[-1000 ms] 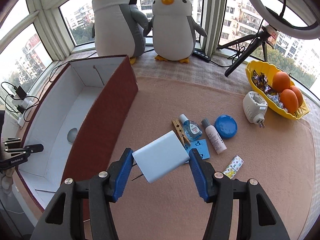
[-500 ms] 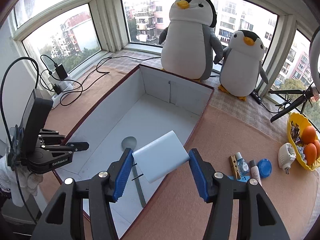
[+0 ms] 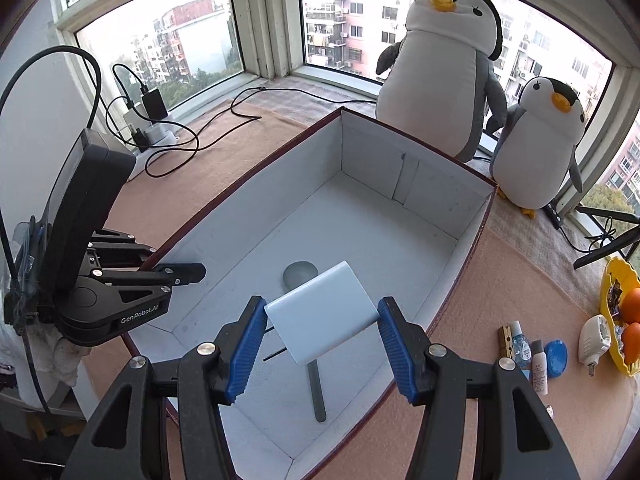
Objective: Organize rigid objects
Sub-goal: 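Carry the white charger plug into the box and release it with the right gripper, then move the right gripper back to the patterned lighter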
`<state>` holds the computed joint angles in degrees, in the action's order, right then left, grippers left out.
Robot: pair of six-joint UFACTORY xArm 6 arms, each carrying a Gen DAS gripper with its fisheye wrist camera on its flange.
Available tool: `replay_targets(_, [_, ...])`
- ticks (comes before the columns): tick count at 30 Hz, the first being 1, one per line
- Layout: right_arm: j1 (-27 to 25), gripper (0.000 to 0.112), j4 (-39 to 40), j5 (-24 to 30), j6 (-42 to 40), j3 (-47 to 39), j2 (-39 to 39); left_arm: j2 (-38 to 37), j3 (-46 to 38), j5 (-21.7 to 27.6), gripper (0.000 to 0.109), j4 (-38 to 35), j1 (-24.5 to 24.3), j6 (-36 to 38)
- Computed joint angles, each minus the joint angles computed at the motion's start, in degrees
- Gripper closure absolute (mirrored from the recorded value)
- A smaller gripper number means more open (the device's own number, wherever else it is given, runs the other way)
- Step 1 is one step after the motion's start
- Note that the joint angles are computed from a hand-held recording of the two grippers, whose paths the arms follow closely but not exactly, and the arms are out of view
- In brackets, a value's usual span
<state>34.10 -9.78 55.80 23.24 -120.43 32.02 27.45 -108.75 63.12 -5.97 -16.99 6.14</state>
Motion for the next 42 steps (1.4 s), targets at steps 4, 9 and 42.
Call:
replay_targets(4, [0.10, 0.059, -0.50, -0.53, 0.02, 0.89, -0.61, 0.05, -0.07, -0.01, 0.102, -0.05, 0.03, 0.10])
replay_targets(9, [0.03, 0.055, -0.89, -0.74, 0.31, 0.99, -0.91, 0.24, -0.47, 0.26, 0.102, -0.02, 0.10, 0.45])
replay_targets(42, [-7.60, 0.050, -13.02, -7.83, 33.17, 41.01, -30.26, 3.30, -5.73, 4.54, 0.102, 0.98, -0.32, 5.28])
